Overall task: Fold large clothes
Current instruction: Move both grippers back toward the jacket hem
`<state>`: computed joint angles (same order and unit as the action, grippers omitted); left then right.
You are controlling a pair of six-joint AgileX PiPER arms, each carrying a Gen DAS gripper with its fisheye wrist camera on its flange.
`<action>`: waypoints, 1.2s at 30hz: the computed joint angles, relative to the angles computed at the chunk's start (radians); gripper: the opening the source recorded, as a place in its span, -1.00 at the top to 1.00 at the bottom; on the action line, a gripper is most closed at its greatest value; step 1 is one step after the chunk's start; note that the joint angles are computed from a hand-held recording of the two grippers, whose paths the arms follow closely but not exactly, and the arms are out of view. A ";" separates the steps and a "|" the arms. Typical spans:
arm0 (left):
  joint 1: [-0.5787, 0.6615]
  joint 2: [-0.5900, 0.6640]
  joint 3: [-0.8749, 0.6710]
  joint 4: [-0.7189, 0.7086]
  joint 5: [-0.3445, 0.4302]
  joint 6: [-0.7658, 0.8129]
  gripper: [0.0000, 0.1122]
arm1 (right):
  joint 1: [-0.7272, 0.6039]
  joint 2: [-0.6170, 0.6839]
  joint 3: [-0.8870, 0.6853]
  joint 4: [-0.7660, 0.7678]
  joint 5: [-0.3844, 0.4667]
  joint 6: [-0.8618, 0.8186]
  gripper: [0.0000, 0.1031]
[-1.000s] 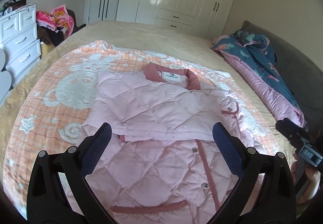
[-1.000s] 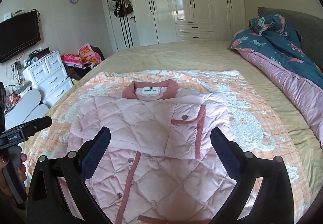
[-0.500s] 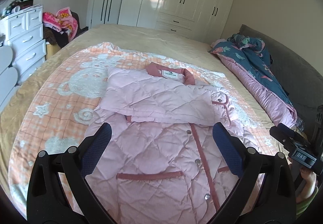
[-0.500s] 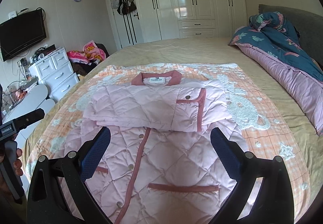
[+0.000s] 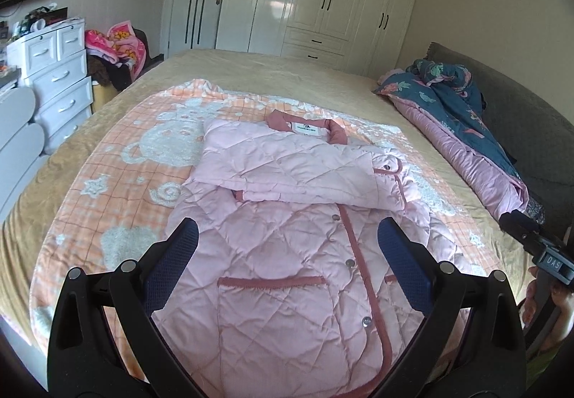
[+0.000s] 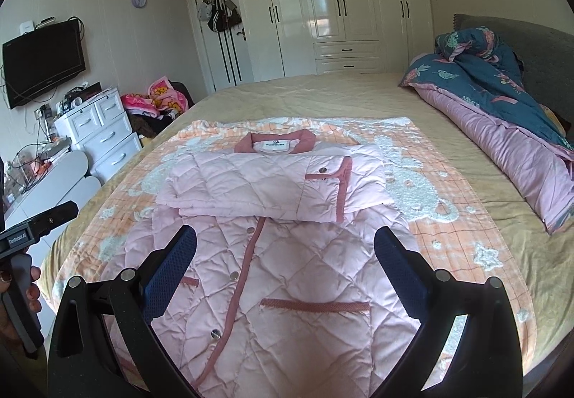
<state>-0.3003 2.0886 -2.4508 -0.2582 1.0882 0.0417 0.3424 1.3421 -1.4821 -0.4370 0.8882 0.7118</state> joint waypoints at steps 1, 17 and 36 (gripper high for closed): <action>-0.001 -0.018 0.033 0.001 -0.014 0.005 -0.67 | 0.002 -0.009 0.008 -0.002 0.004 0.003 -0.91; -0.012 -0.209 0.399 0.039 -0.135 0.050 -0.67 | 0.043 -0.122 0.110 -0.033 0.054 0.048 -0.91; 0.050 -0.225 0.550 0.014 -0.143 0.094 -0.67 | -0.008 -0.188 0.306 0.049 0.037 0.024 -0.91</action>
